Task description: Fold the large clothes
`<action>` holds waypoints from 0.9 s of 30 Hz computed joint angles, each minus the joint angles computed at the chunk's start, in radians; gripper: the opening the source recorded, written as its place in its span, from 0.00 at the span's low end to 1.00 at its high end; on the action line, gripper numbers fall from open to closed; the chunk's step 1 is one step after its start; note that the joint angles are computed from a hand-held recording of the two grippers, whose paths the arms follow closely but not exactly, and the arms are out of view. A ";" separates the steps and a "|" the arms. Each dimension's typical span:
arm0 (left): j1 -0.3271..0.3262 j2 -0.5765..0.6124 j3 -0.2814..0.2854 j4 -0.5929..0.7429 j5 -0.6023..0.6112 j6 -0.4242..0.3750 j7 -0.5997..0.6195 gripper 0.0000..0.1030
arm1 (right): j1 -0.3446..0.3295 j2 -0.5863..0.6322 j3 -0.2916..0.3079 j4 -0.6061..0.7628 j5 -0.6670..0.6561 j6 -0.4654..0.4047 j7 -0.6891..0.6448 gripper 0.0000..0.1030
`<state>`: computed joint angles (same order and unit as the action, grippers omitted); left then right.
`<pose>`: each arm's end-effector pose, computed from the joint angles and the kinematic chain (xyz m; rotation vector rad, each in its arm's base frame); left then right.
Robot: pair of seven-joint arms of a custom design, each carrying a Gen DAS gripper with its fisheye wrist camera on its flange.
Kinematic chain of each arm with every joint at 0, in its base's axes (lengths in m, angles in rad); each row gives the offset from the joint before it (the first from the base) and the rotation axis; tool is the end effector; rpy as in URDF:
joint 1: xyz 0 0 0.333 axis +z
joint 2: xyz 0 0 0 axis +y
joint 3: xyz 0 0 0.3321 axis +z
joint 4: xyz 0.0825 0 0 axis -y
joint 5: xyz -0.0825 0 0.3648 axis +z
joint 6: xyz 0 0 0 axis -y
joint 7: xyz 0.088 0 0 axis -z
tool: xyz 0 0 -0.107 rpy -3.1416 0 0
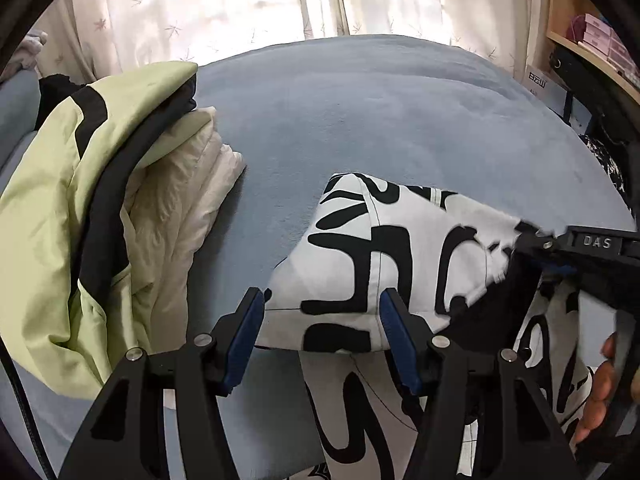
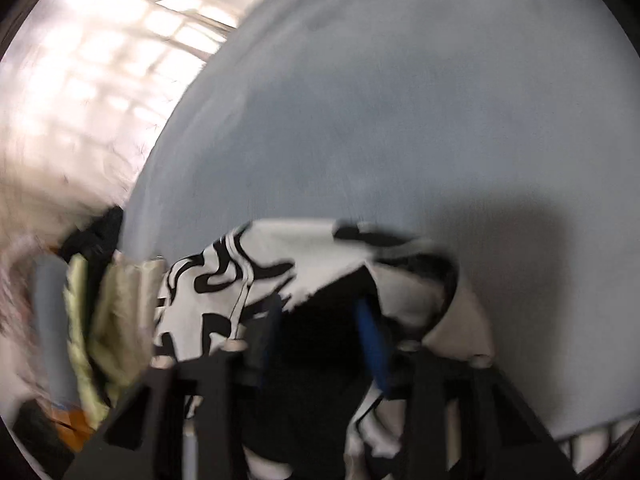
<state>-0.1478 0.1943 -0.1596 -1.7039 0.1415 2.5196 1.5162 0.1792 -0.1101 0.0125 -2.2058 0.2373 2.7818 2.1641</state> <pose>0.6222 -0.1892 0.5694 -1.5392 2.1506 -0.6343 0.5299 0.0924 0.5326 -1.1490 2.1618 -0.1507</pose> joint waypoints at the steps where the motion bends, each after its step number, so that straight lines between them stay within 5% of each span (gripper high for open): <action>1: 0.001 0.000 0.000 -0.003 -0.003 0.002 0.003 0.57 | 0.005 -0.012 0.003 -0.014 -0.011 0.045 -0.031 0.05; 3: 0.006 -0.008 -0.003 -0.020 -0.018 0.004 0.011 0.57 | 0.010 -0.068 0.010 -0.089 -0.056 0.203 -0.074 0.04; 7: 0.021 -0.019 -0.010 -0.061 -0.078 -0.004 0.042 0.57 | 0.187 -0.182 -0.126 -0.253 0.056 0.412 -0.330 0.04; 10: 0.024 -0.020 -0.011 -0.093 -0.101 -0.037 0.057 0.57 | 0.087 -0.228 -0.069 -0.327 -0.004 0.327 -0.326 0.04; 15: 0.028 -0.041 -0.011 -0.155 -0.114 -0.029 0.078 0.57 | 0.095 -0.288 -0.128 -0.396 0.071 0.171 -0.334 0.04; 19: 0.035 -0.078 -0.013 -0.167 -0.138 -0.028 0.129 0.57 | 0.014 -0.327 -0.064 -0.369 0.011 0.083 -0.301 0.05; 23: 0.043 -0.105 -0.019 -0.150 -0.224 0.004 0.196 0.57 | -0.005 -0.313 -0.049 -0.318 0.020 0.086 -0.254 0.41; 27: 0.026 -0.065 -0.005 -0.079 -0.153 0.026 0.114 0.57 | -0.056 -0.210 -0.006 -0.206 -0.050 0.082 -0.176 0.46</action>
<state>-0.1217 0.1295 -0.1651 -1.7832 -0.0113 2.5454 1.6298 0.1233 -0.3200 0.0067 -2.4119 0.1869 2.8640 1.9880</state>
